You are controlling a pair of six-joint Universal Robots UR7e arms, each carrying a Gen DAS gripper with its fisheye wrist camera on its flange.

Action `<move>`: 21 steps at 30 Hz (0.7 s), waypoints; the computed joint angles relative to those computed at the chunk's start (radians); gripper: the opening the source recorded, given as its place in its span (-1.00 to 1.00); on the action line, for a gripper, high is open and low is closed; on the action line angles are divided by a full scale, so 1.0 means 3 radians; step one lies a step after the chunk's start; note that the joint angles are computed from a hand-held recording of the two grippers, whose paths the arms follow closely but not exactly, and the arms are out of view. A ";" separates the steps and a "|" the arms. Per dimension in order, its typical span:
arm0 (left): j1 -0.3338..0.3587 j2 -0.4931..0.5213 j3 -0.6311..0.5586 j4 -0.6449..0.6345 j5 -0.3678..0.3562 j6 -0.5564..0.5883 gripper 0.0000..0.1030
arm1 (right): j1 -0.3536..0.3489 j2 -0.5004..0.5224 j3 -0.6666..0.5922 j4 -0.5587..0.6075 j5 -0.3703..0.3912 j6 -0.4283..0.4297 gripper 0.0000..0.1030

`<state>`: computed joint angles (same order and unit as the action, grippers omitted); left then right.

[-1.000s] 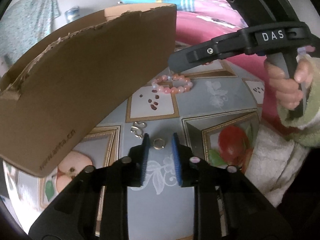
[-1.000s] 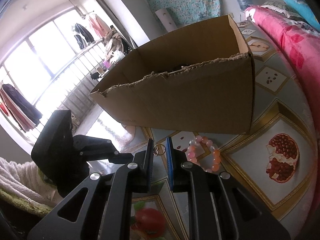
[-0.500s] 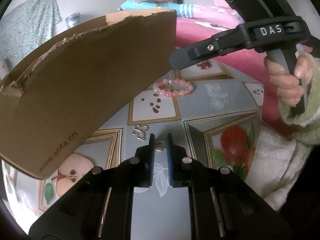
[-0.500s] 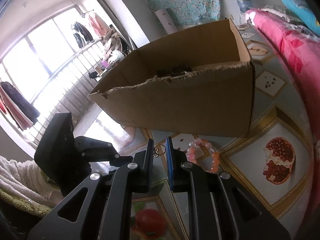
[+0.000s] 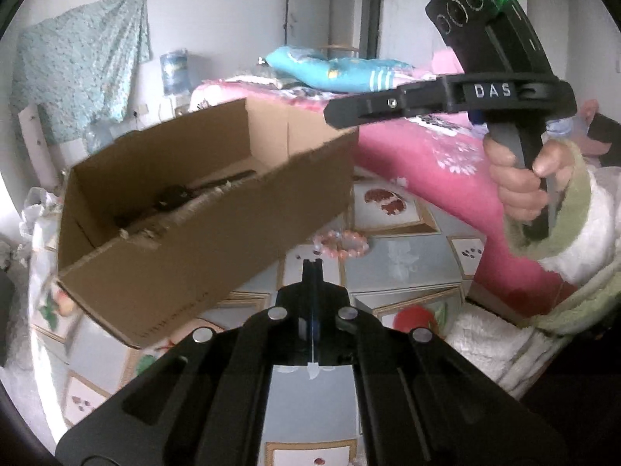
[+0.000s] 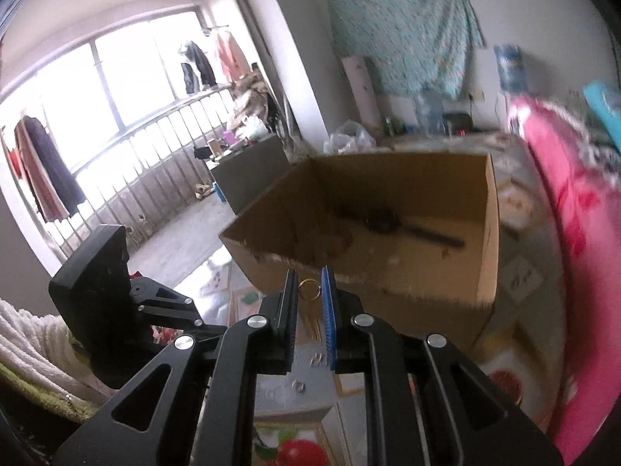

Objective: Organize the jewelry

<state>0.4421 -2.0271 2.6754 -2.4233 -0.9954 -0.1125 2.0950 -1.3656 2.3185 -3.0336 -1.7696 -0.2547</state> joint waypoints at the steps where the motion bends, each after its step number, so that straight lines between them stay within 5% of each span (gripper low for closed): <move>1: -0.0011 0.0019 -0.0011 0.0026 0.0026 -0.0022 -1.00 | 0.0014 0.0000 -0.0012 0.0001 -0.0004 -0.0021 -0.76; 6: -0.0029 0.0047 0.0068 0.0271 0.0077 -0.0317 -0.95 | -0.0042 -0.0033 0.0095 0.0030 0.0049 0.0041 -0.76; 9: -0.0032 0.0142 0.0150 0.0259 0.0076 -0.0358 -0.35 | -0.0140 -0.0045 0.0204 0.0062 0.0112 0.0176 -0.76; 10: -0.0040 0.0193 0.0188 0.0193 0.0093 -0.0308 -0.32 | -0.0167 -0.0034 0.0229 0.0064 0.0119 0.0211 -0.76; 17: 0.0175 0.0769 0.0198 -0.0253 0.0059 -0.0119 -0.36 | -0.0335 -0.0018 0.0392 -0.0029 0.0209 0.0350 -0.76; 21: 0.0133 0.0858 0.0203 -0.0318 0.0051 -0.0167 -0.76 | -0.0399 0.0021 0.0407 -0.0078 0.0246 0.0356 -0.76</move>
<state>0.4819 -1.7697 2.7364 -2.5188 -0.9800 -0.1624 1.9753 -1.3592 2.4407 -3.0570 -1.6957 -0.1480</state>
